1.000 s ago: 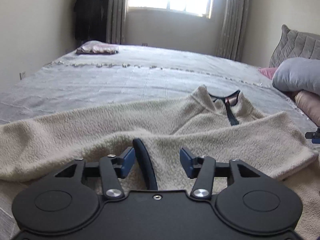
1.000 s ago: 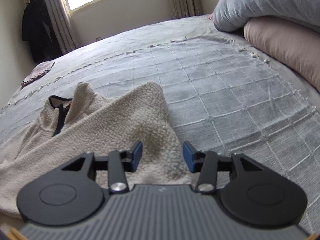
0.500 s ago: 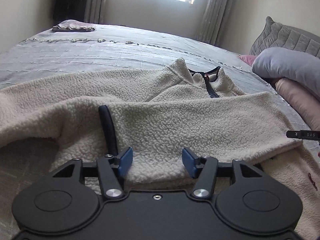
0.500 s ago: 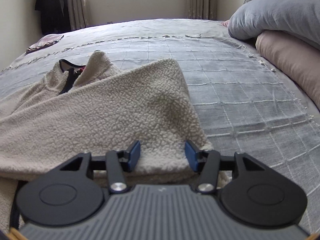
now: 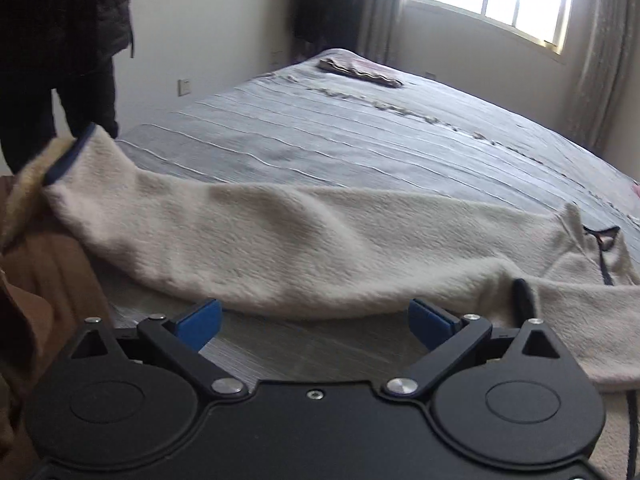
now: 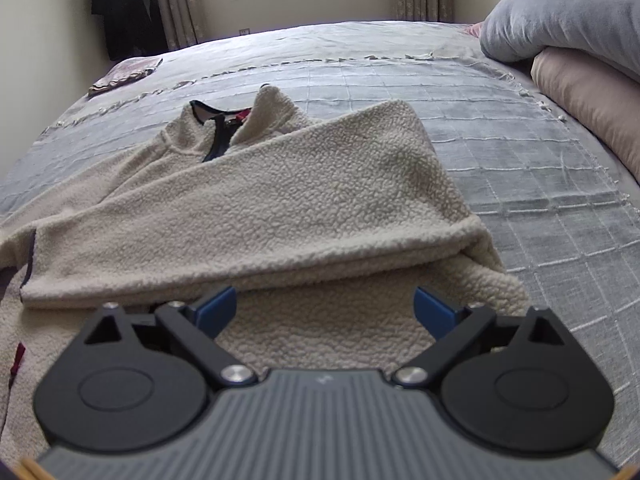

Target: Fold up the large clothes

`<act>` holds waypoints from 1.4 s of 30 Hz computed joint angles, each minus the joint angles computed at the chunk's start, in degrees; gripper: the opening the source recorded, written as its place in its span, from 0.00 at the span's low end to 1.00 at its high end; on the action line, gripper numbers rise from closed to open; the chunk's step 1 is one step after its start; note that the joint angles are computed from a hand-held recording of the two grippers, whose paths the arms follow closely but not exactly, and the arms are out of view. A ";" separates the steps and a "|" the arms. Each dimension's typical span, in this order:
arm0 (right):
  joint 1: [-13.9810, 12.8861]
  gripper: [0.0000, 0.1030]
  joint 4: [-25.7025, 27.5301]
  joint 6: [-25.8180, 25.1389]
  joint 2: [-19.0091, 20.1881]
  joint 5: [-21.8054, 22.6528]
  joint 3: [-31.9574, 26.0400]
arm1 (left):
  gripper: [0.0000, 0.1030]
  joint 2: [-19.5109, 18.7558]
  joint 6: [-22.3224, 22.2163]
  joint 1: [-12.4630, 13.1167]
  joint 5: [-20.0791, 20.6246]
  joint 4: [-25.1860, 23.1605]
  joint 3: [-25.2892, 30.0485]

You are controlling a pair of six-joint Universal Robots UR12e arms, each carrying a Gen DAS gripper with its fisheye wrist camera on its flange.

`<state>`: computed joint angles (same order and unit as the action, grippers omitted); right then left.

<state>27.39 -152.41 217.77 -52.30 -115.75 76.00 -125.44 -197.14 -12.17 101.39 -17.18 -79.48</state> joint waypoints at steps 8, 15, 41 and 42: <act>0.77 0.96 3.17 -1.12 0.17 0.30 -1.00 | 0.97 0.52 -2.82 3.84 5.59 -4.76 1.95; 0.90 0.96 4.56 -0.34 -0.15 1.47 -0.48 | 0.97 -0.87 -6.30 6.66 9.04 -7.88 4.35; 0.13 0.97 -0.71 -3.24 -0.90 2.57 0.49 | 0.11 -4.70 -0.13 0.59 -7.71 15.38 13.31; 0.07 0.97 -1.28 -3.23 -0.93 2.64 0.59 | 0.11 -5.38 -0.46 -0.15 -9.43 15.41 14.79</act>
